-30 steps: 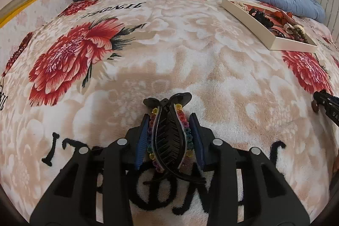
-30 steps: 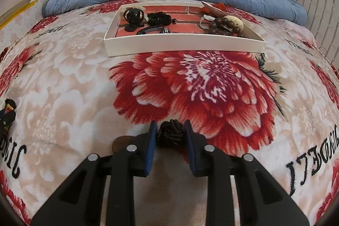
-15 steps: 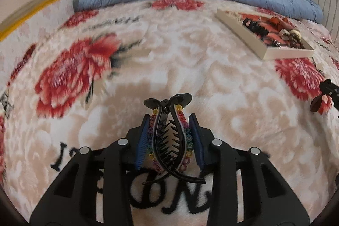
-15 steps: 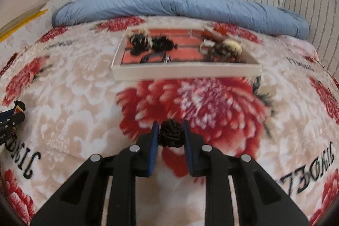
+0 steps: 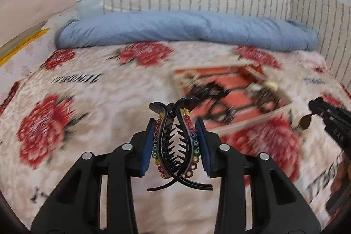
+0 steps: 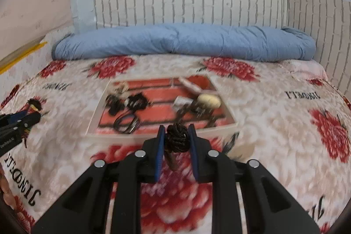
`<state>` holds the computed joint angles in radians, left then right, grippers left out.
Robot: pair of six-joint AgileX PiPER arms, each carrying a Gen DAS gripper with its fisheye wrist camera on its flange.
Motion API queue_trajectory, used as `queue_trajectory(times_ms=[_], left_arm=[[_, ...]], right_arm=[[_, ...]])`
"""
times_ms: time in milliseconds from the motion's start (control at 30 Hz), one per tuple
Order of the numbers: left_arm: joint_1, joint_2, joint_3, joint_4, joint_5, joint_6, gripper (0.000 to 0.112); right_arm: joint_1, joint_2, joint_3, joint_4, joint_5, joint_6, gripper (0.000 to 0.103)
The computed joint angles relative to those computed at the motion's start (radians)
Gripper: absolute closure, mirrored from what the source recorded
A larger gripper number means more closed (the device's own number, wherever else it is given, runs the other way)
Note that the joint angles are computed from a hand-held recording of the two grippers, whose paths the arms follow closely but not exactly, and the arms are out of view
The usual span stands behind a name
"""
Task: Organize jewelry
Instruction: 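Carry the claw clip and hair tie into the tray and open both tools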
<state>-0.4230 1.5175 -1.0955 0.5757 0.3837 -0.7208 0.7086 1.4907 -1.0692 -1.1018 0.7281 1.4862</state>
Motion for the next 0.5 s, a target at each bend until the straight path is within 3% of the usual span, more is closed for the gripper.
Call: queue_trajectory(times_ms=[267,500], left_arm=[[-0.100,0.333,-0.345,0.120,0.048,-0.189,0.077],[-0.092,0.568,-0.583,0.056,0.076,-0.127,0.077]], right_arm=[[-0.253,0.100,-0.044,-0.055,-0.244,-0.037,0.081],[-0.353,0.282,-0.162,-0.093,-0.353,-0.041,0.081]])
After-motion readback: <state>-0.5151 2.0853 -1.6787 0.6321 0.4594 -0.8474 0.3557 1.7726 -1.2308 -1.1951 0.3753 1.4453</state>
